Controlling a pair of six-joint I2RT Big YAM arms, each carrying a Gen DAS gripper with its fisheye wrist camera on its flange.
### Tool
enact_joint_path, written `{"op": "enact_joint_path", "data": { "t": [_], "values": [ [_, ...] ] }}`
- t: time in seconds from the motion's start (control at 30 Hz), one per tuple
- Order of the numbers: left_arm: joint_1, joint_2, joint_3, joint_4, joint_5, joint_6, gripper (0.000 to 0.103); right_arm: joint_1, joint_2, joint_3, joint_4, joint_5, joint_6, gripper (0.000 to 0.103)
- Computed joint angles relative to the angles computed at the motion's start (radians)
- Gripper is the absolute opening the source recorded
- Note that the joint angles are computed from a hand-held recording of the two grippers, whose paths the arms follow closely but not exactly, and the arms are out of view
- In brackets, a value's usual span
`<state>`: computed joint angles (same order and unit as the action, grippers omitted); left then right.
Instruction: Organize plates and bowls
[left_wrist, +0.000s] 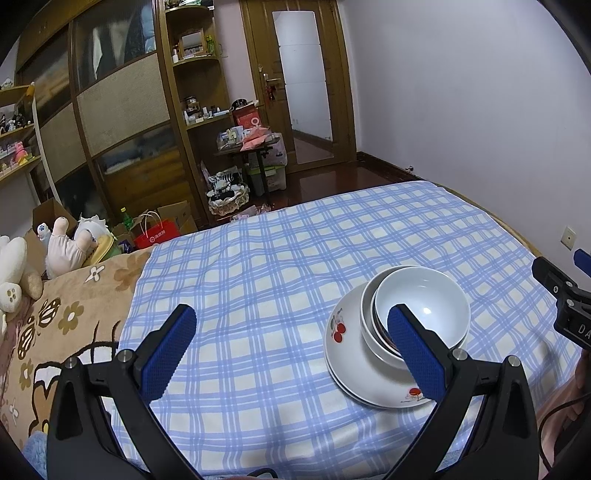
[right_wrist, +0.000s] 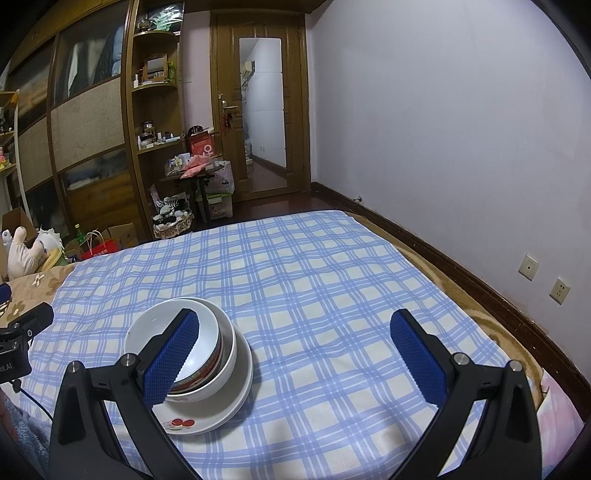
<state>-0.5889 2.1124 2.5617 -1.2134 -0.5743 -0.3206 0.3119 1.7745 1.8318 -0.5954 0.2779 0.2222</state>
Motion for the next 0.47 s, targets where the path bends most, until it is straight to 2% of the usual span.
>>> {"op": "enact_joint_path", "data": {
  "t": [0.47],
  "values": [
    [0.001,0.001,0.003,-0.003,0.004,-0.001,0.102,0.001,0.000,-0.001,0.000,0.000,0.000,0.103]
  ]
}}
